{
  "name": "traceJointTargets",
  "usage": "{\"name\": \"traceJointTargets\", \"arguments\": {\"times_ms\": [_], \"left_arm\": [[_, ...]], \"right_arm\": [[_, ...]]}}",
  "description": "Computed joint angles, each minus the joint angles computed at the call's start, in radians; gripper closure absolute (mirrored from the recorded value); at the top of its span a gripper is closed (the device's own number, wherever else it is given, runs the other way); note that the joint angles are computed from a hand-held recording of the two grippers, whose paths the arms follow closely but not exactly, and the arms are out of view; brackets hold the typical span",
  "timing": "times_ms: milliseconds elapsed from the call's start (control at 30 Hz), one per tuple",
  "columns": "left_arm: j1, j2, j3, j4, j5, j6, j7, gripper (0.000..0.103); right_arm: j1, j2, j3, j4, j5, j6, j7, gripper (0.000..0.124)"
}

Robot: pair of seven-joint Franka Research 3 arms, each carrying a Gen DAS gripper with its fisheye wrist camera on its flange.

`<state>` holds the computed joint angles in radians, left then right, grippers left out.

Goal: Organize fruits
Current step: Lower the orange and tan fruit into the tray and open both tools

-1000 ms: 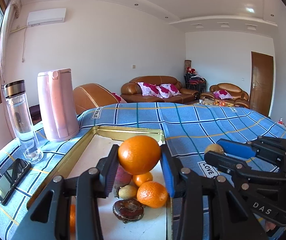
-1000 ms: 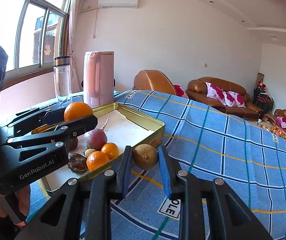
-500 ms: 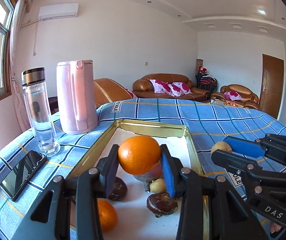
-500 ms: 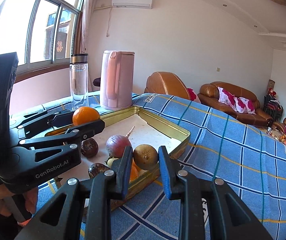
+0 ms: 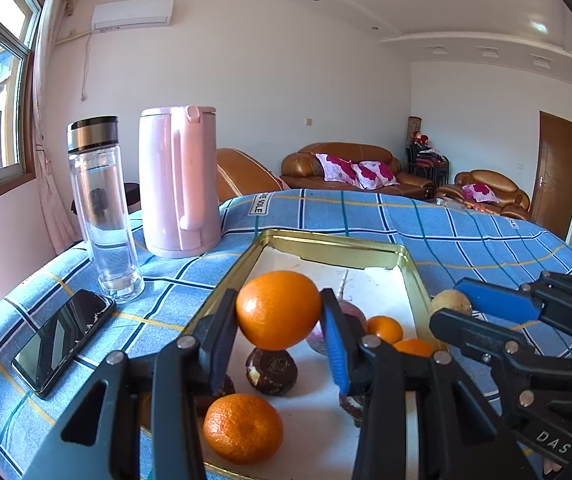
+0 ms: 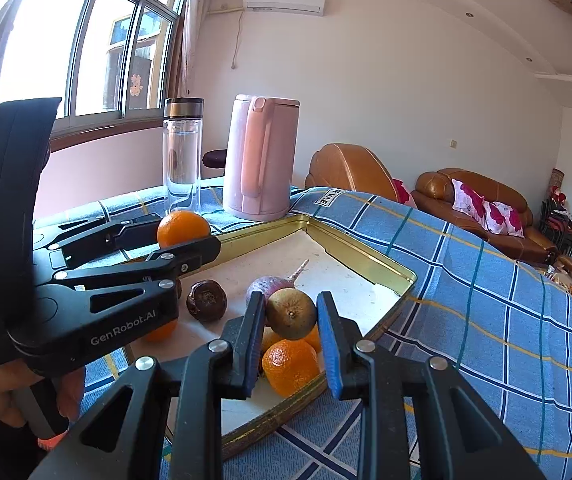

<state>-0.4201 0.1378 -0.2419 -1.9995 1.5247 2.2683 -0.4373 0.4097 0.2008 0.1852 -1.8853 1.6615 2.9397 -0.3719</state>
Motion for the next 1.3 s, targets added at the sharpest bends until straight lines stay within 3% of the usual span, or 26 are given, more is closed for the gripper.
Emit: {"name": "traceJointTargets", "arguments": {"times_ms": [1300], "left_arm": [[0.041,-0.009,0.009,-0.037,-0.1,0.055,0.059,0.061]], "right_arm": [[-0.009,0.072,0.067,0.025,-0.253,0.019,0.207,0.096]]}}
